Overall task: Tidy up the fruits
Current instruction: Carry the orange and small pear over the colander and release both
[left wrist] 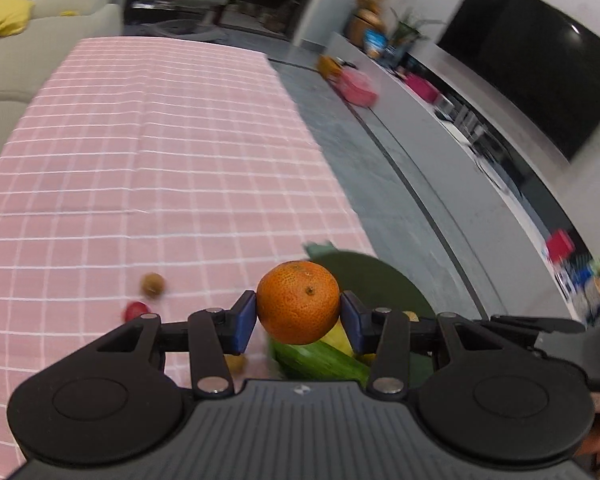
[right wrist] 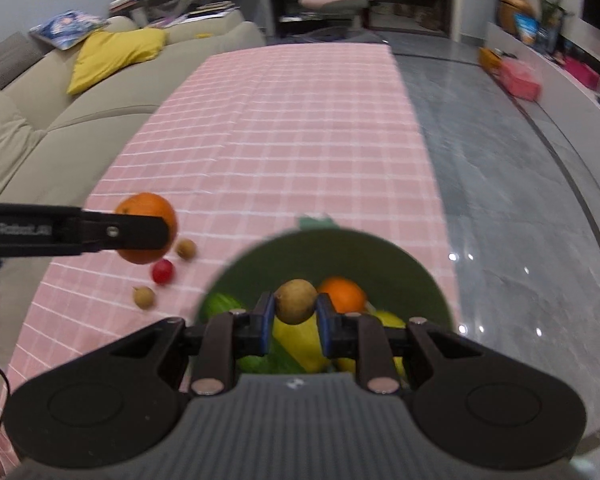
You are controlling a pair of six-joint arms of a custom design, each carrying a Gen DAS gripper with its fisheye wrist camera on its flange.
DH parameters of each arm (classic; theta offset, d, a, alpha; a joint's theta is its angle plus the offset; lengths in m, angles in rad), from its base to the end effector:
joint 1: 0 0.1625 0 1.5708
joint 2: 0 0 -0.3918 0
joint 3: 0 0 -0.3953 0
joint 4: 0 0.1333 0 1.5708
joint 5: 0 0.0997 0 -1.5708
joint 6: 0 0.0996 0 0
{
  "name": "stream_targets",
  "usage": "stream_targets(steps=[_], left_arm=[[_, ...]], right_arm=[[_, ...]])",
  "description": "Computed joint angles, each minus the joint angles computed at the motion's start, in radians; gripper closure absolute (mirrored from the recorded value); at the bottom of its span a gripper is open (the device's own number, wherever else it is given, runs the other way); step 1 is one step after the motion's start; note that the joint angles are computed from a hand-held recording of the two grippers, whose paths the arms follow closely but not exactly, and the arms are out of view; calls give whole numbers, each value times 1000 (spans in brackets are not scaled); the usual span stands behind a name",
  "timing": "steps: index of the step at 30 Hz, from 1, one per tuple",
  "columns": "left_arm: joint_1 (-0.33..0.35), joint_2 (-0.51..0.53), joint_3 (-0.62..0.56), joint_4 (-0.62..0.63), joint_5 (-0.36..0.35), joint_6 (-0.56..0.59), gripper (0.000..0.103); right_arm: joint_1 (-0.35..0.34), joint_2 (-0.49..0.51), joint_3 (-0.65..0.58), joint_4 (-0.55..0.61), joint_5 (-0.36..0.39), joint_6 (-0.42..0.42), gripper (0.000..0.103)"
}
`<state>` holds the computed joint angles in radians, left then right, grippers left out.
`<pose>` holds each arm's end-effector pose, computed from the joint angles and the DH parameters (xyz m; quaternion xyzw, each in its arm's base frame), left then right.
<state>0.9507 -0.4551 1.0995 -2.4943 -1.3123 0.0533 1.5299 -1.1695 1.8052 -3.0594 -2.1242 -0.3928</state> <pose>-0.3301 -0.7354 0.0322 0.3075 0.9328 -0.1681 0.0840 0.0563 -0.6033 0.3078 0.0420 -0.8821 0.3351 0.3285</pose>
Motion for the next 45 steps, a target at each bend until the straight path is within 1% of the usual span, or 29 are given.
stream_targets(steps=[3,5,9,11,12,14,16,19,24,28,32,35,38,40,41,42,43,45], left_arm=[[-7,5,3,26,-18,0,52],[-11,11,-1,43,-11,-4,52],[-17,23,-9,78,-2,-28,52],[-19,32,-22,94,-6,-38,52],[-20,35,-27,101,-5,-38,52],[-23,33,-21,105,-1,-33,52],[-27,46,-39,121,2,-32,52],[-30,59,-58,142,-1,-34,52],[-30,80,-84,165,6,-23,52],[-27,98,-113,187,-12,-36,52],[-30,116,-140,202,-15,-32,52],[-31,128,-156,213,-9,-25,52],[-33,141,-175,215,13,-9,52],[-33,161,-210,229,38,-13,52],[-34,172,-230,240,50,-14,52],[-34,185,-252,252,65,-12,52],[-35,199,-277,268,77,-8,52],[-35,226,-330,312,85,-10,52]], right_arm=[[-17,-52,57,-12,-8,16,85],[-27,-71,78,-20,-10,25,85],[-45,-92,81,26,1,65,85],[-48,-86,72,52,-8,89,85],[-50,-81,70,59,-14,89,85],[-51,-64,45,108,-27,90,85],[-54,-52,22,156,-37,90,85],[-61,-38,-5,211,-37,99,85],[-56,-12,-49,287,-82,120,85],[-68,-14,-58,331,-77,142,84],[-78,-15,-62,338,-48,136,85],[-78,-20,-60,336,-45,134,84],[-77,-33,-49,316,-42,129,83],[-77,-42,-41,288,-35,119,83],[-74,-46,-35,268,-37,110,81],[-72,-47,-35,252,-39,100,76],[-70,-47,-35,235,-40,90,74],[-66,-45,-37,206,-41,67,74]])
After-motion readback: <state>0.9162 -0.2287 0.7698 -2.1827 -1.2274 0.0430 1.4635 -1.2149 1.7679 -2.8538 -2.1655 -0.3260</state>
